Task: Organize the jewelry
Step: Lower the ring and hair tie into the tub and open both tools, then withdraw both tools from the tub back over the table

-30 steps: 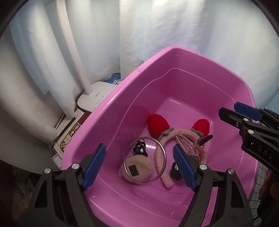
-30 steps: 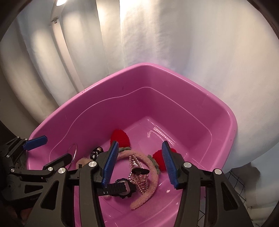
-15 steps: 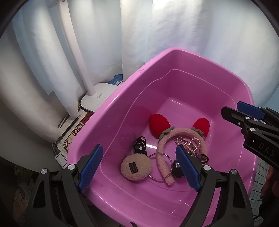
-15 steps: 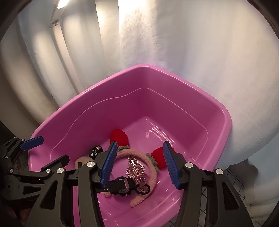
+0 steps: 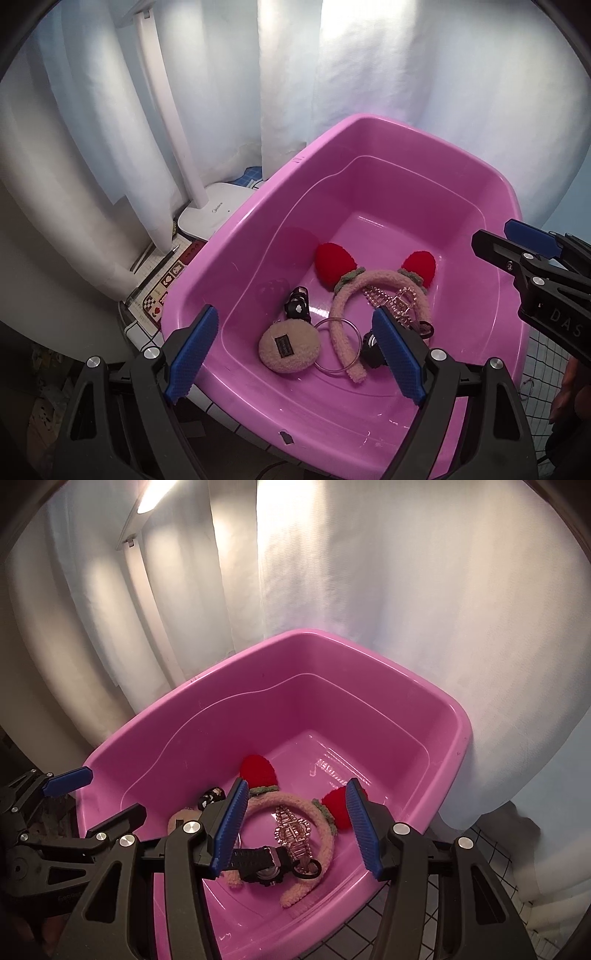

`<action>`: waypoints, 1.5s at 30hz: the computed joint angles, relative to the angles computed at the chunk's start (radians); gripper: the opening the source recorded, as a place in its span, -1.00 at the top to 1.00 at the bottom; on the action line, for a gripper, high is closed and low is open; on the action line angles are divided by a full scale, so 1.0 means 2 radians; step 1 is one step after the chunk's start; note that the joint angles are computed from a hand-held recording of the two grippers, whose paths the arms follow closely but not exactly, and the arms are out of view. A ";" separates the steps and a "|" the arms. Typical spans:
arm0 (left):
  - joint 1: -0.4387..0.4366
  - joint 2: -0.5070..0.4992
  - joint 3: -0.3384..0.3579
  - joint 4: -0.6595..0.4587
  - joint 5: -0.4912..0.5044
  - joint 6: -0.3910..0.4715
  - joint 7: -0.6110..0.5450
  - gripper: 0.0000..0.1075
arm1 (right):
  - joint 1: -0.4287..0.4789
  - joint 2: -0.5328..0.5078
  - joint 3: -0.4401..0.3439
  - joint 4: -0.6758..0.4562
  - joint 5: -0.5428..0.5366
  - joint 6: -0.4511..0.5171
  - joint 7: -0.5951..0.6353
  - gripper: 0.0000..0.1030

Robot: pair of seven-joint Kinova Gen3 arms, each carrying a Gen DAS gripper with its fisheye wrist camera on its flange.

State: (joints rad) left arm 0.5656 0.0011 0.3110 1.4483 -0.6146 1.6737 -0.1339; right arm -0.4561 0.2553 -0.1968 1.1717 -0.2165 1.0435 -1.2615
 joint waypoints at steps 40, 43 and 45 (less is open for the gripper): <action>0.223 0.190 -0.030 -0.202 -0.096 -0.058 -0.015 -0.73 | 0.138 -0.311 0.222 0.400 -0.081 -0.113 0.079 -0.31; 0.227 0.210 -0.049 -0.208 -0.085 -0.073 -0.019 -0.73 | 0.155 -0.292 0.218 0.420 -0.089 -0.130 0.088 -0.31; 0.224 0.221 -0.060 -0.210 -0.075 -0.088 -0.030 -0.73 | 0.168 -0.277 0.202 0.431 -0.091 -0.147 0.081 -0.31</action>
State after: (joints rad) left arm 1.0128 0.4434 0.1914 1.0280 -0.7637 1.4984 -0.1932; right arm -0.1211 -0.2985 0.2079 2.0345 -0.3979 0.7498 -1.1001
